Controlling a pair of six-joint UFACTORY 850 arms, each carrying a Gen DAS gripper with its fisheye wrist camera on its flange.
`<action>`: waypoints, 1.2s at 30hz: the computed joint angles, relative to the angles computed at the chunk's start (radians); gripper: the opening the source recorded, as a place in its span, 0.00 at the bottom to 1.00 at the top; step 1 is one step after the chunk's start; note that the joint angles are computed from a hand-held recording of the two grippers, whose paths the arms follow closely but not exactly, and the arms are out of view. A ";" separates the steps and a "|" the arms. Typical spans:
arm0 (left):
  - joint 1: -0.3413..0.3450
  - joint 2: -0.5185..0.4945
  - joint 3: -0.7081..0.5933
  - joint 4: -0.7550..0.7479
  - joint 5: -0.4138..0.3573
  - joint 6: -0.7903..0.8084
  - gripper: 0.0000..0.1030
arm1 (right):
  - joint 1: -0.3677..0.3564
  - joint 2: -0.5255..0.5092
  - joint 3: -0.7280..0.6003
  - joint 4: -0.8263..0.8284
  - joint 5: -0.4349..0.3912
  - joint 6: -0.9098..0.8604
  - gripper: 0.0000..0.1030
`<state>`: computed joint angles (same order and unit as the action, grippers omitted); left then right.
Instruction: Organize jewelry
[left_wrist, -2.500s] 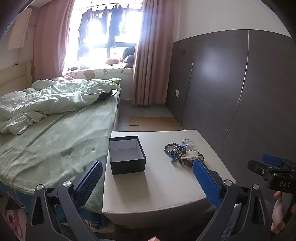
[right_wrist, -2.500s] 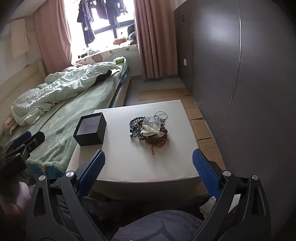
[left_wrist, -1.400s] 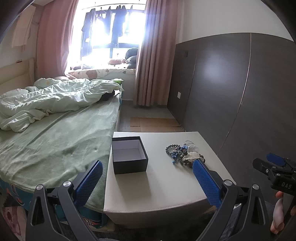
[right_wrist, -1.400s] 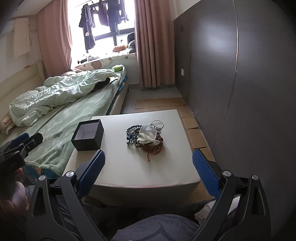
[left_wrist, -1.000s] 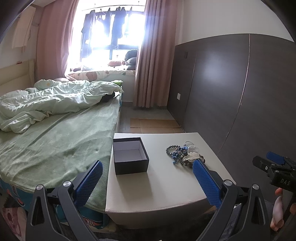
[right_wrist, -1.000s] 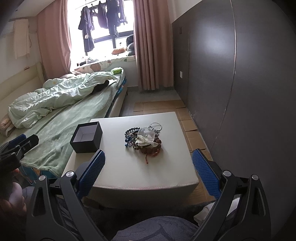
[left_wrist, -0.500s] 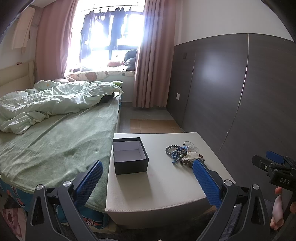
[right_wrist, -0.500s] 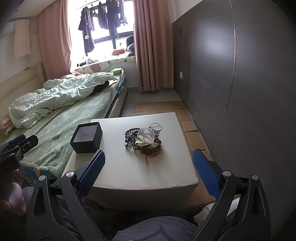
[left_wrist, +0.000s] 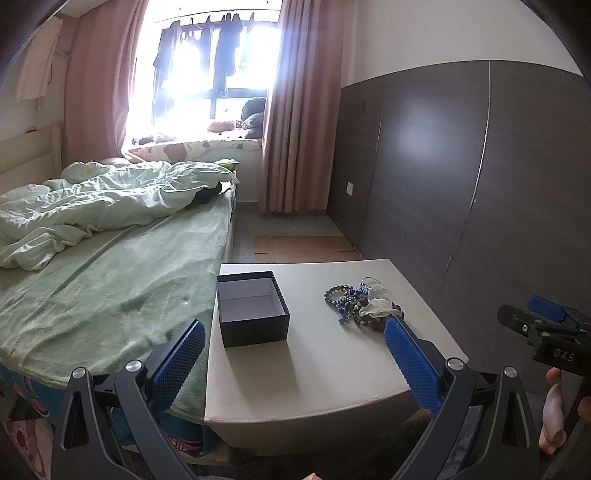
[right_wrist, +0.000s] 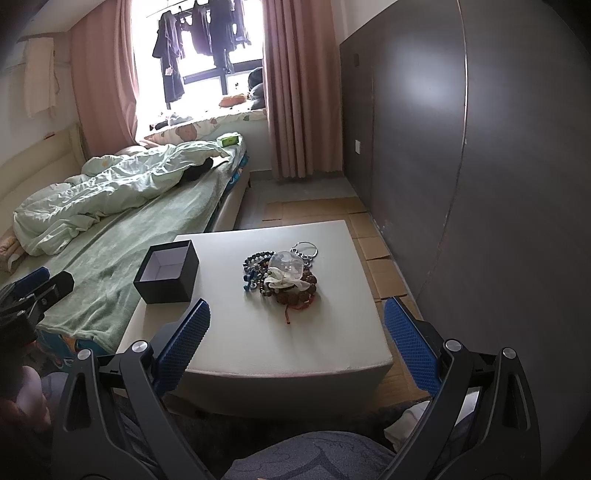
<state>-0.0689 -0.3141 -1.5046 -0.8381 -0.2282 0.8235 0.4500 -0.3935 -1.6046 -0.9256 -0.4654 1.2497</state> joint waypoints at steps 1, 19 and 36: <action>-0.001 -0.002 -0.001 0.003 0.000 -0.003 0.92 | -0.002 0.000 0.001 0.002 0.001 0.001 0.92; -0.001 -0.066 -0.053 0.061 -0.003 -0.042 0.92 | -0.024 -0.048 -0.045 0.060 -0.001 -0.052 0.92; 0.008 -0.233 -0.242 0.091 -0.107 -0.046 0.92 | -0.100 -0.183 -0.195 0.353 -0.012 -0.300 0.92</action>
<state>-0.0611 -0.5468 -1.7469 -0.7470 -0.3354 0.7771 0.3495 -0.5766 -1.7999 -0.5730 -0.4771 0.9497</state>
